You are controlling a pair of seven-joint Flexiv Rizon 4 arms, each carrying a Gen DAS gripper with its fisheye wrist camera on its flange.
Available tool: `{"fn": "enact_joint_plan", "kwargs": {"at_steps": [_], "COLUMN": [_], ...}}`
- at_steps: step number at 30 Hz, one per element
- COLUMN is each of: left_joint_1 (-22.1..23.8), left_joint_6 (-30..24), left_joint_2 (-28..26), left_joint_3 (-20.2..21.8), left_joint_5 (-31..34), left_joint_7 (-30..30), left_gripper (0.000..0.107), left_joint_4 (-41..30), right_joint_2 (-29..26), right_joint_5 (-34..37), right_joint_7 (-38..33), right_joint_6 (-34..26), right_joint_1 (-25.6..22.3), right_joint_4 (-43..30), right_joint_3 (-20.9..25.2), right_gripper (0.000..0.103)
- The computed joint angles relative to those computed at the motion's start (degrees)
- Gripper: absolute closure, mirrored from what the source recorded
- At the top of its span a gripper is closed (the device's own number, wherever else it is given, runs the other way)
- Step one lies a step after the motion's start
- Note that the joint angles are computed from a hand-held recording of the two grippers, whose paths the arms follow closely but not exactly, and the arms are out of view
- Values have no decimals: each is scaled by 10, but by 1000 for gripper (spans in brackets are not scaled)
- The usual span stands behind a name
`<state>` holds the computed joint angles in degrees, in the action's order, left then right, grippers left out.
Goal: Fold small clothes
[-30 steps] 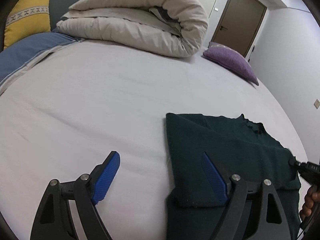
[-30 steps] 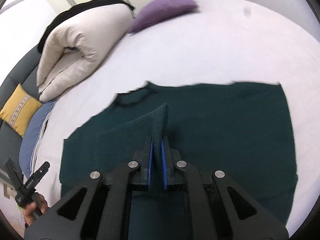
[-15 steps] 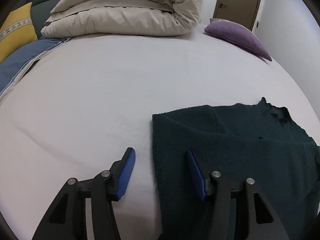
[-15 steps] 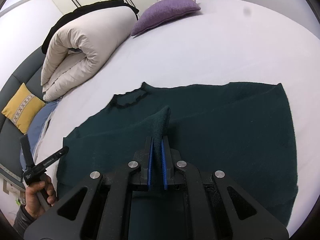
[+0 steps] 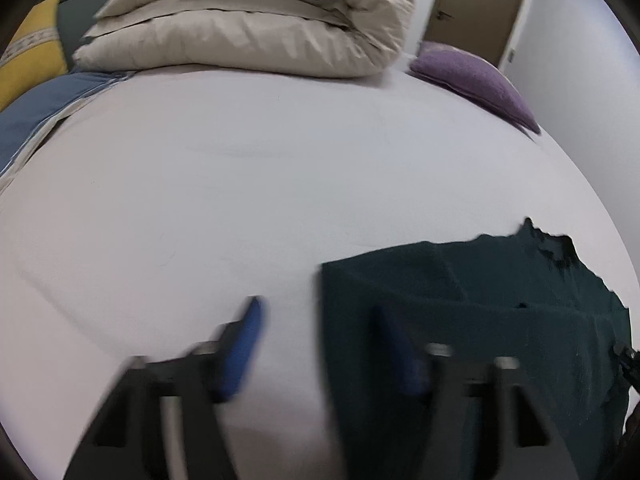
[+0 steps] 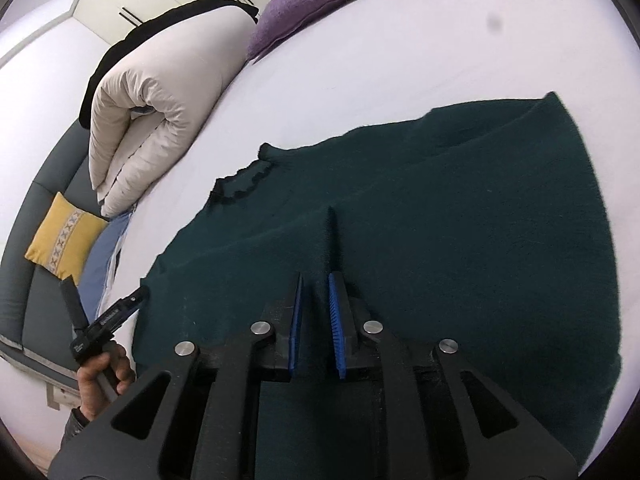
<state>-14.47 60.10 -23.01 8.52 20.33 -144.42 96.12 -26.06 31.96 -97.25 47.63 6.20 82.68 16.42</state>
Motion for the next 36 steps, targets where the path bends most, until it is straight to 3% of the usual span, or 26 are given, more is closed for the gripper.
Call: {"fn": "enact_joint_plan", "kwargs": {"at_steps": [2, 4, 9, 11, 13, 17, 20, 21, 24, 26, 27, 29, 33, 36], "left_joint_1": [8, -1, -18, -24, -30, -37, -38, -42, -48, -53, -52, -40, -55, -50], "left_joint_6": [-23, -47, -22, 8, -15, -37, -46, -45, -30, -38, -39, -38, -103, -106], "left_joint_2": [-14, -22, -16, -17, -33, -48, -41, -32, 4, 27, 38, 46, 29, 32], "left_joint_3": [-15, -10, 8, 15, 18, 24, 25, 29, 33, 29, 23, 0, -16, -15], "left_joint_5": [-13, -1, 48, 71, 78, 91, 96, 102, 117, 134, 135, 119, 148, 152], "left_joint_7": [42, 56, 51, 39, 38, 40, 38, 23, -27, -53, -61, -49, -36, -55], "left_gripper": [82, 94, 99, 99, 99, 97, 84, 78, 76, 72, 71, 71, 68, 67], "left_joint_4": [-24, -48, -58, -59, -76, -89, -89, -83, -48, -30, -16, 4, -13, -8], "right_joint_2": [-2, -1, 24, 40, 48, 22, 28, 30, 40, 45, 48, 53, 61, 73], "right_joint_5": [-19, -56, -87, -79, -85, -122, -129, -131, -130, -145, -141, -116, -143, -177], "right_joint_7": [-7, 2, 20, 17, 28, 48, 55, 60, 69, 88, 90, 72, 56, 69], "right_joint_6": [12, 27, 95, 125, 154, 108, 101, 96, 90, 79, 73, 69, 87, 93], "right_joint_1": [13, 33, 41, 32, 34, 37, 33, 34, 32, 37, 33, 20, 36, 47], "right_joint_4": [3, 13, 56, 75, 92, 75, 77, 77, 80, 84, 84, 84, 108, 127], "right_joint_3": [-4, -14, -16, -10, -14, -21, -18, -19, -19, -28, -27, -17, -25, -36], "right_gripper": [90, 99, 101, 101, 101, 101, 100, 99, 96, 91, 84, 77, 78, 90]}}
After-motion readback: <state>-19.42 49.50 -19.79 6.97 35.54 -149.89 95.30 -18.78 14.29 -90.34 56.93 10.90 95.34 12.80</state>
